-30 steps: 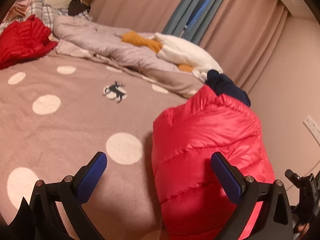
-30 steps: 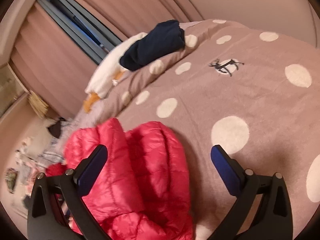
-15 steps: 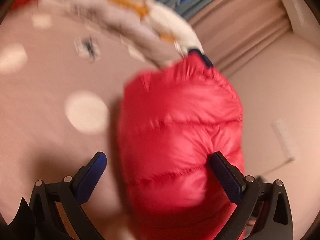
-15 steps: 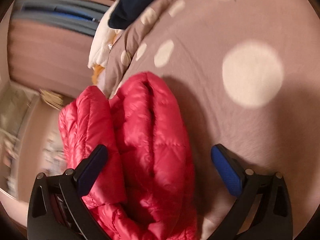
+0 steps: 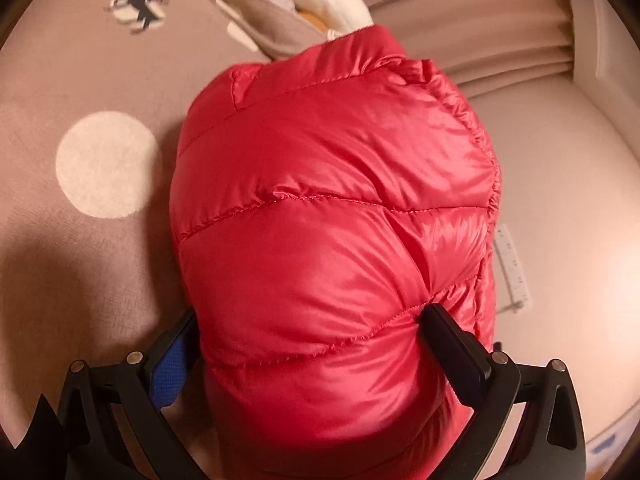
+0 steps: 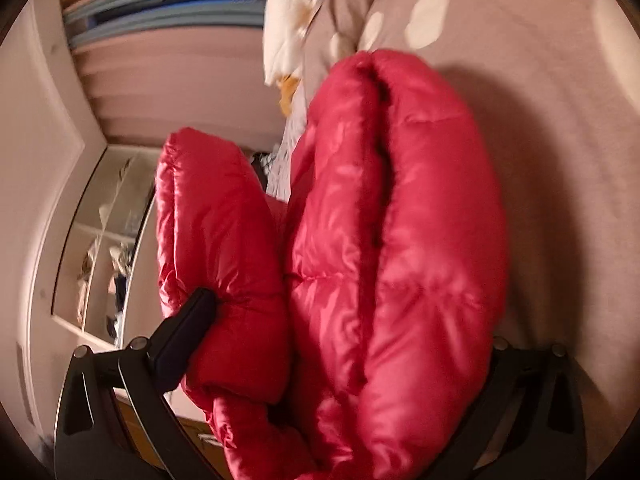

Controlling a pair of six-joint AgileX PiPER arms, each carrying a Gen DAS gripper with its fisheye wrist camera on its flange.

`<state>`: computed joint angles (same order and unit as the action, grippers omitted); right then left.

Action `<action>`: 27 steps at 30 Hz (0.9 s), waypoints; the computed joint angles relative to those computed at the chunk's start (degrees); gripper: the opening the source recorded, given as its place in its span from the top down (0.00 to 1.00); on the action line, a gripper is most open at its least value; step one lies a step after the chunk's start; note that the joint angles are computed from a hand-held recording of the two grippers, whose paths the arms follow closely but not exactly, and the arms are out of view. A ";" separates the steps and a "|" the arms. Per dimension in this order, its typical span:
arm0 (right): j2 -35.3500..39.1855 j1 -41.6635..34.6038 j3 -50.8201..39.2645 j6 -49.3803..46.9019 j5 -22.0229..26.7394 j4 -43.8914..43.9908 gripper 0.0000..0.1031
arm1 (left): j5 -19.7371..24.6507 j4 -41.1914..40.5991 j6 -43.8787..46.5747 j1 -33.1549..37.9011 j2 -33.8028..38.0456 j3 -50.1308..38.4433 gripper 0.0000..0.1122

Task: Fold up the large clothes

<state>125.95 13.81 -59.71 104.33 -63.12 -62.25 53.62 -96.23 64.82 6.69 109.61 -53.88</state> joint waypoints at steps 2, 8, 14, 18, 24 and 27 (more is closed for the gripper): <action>-1.47 1.30 0.25 -0.71 2.61 -0.14 0.07 | -0.04 0.94 0.46 0.02 -0.44 0.25 0.08; -2.80 3.78 0.66 -2.47 7.98 3.34 0.40 | 1.32 2.09 -0.19 -0.24 0.29 -0.23 0.09; -6.95 5.42 0.43 -6.25 9.03 2.98 0.48 | -0.82 2.82 0.73 0.11 -6.06 2.21 0.09; -8.44 8.16 -2.38 -6.96 11.90 3.71 0.48 | 2.42 2.14 1.25 2.71 -9.65 3.97 0.09; -12.62 10.39 -3.99 -9.86 14.16 4.23 0.48 | 6.31 5.67 1.31 7.95 -19.08 6.97 0.09; -14.51 11.42 -3.65 -11.99 14.00 5.08 0.48 | 5.29 7.95 -0.46 9.22 -25.94 8.39 0.09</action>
